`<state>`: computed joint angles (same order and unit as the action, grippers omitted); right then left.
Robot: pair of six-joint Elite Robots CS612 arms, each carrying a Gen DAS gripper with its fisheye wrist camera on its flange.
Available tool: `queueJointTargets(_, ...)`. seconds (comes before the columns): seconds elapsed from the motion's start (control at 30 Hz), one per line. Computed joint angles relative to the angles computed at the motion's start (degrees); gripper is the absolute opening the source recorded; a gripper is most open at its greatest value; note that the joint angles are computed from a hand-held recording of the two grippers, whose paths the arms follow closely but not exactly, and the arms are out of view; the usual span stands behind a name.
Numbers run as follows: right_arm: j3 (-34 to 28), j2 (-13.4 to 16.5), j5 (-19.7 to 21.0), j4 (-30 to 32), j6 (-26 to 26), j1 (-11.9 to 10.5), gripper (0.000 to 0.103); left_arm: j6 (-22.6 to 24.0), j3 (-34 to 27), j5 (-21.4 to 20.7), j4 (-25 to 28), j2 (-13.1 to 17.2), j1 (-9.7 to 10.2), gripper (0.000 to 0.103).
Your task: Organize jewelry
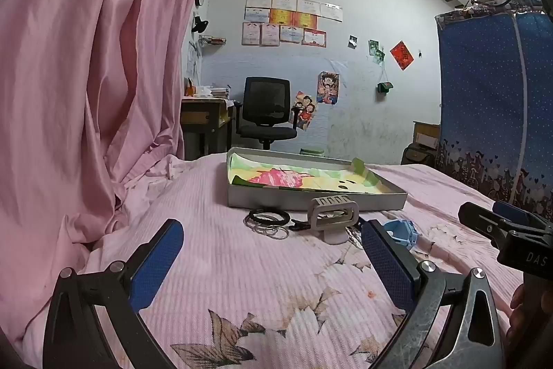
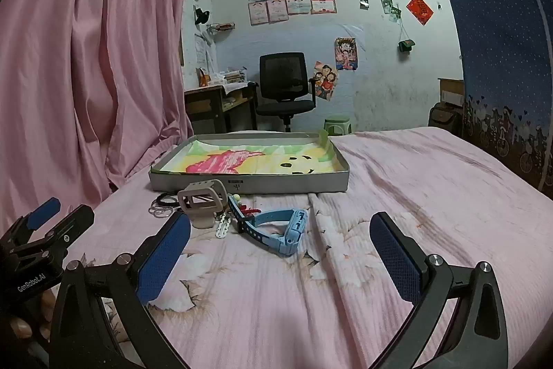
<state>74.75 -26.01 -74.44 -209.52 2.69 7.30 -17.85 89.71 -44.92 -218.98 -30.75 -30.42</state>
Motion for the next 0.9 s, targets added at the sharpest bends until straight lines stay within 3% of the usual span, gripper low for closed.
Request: queueJointTargets(0.9,0.06,-0.11,0.07,0.43,0.06,-0.01,0.102,-0.15,-0.06,-0.1,0.54,-0.2,-0.13,0.103)
